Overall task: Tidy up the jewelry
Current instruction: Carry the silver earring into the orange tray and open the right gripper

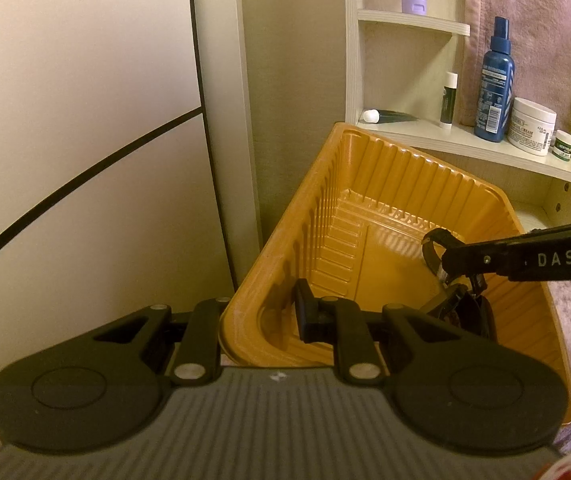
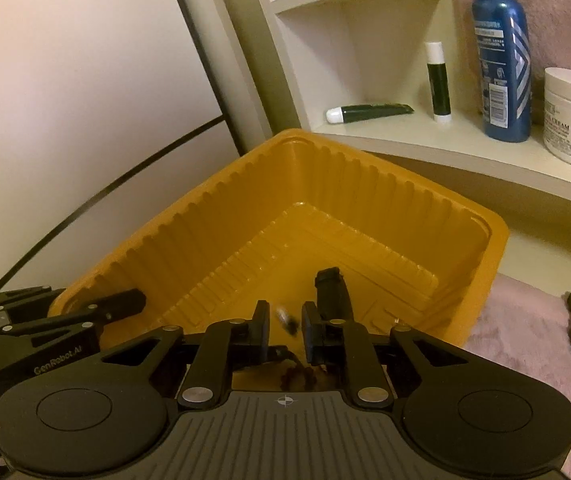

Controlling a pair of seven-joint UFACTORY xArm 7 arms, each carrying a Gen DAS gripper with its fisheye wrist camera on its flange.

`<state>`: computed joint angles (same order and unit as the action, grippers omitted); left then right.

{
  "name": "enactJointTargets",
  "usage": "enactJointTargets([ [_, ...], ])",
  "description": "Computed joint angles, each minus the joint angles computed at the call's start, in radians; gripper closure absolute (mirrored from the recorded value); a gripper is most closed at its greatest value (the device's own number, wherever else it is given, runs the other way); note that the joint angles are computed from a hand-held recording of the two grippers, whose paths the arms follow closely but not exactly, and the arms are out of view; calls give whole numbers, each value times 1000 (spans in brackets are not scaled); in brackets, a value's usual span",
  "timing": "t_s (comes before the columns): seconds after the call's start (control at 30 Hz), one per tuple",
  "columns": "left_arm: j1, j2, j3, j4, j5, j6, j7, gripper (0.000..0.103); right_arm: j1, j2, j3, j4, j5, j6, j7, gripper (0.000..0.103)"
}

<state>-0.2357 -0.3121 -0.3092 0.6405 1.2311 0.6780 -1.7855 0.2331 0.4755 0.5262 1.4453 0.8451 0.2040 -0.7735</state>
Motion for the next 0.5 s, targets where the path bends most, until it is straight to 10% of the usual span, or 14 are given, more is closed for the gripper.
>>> enactJointTargets([
  [0.5,-2,3,3,1,5,-1,-7,86,-72,-154,19,-138,276,11,-176,60],
])
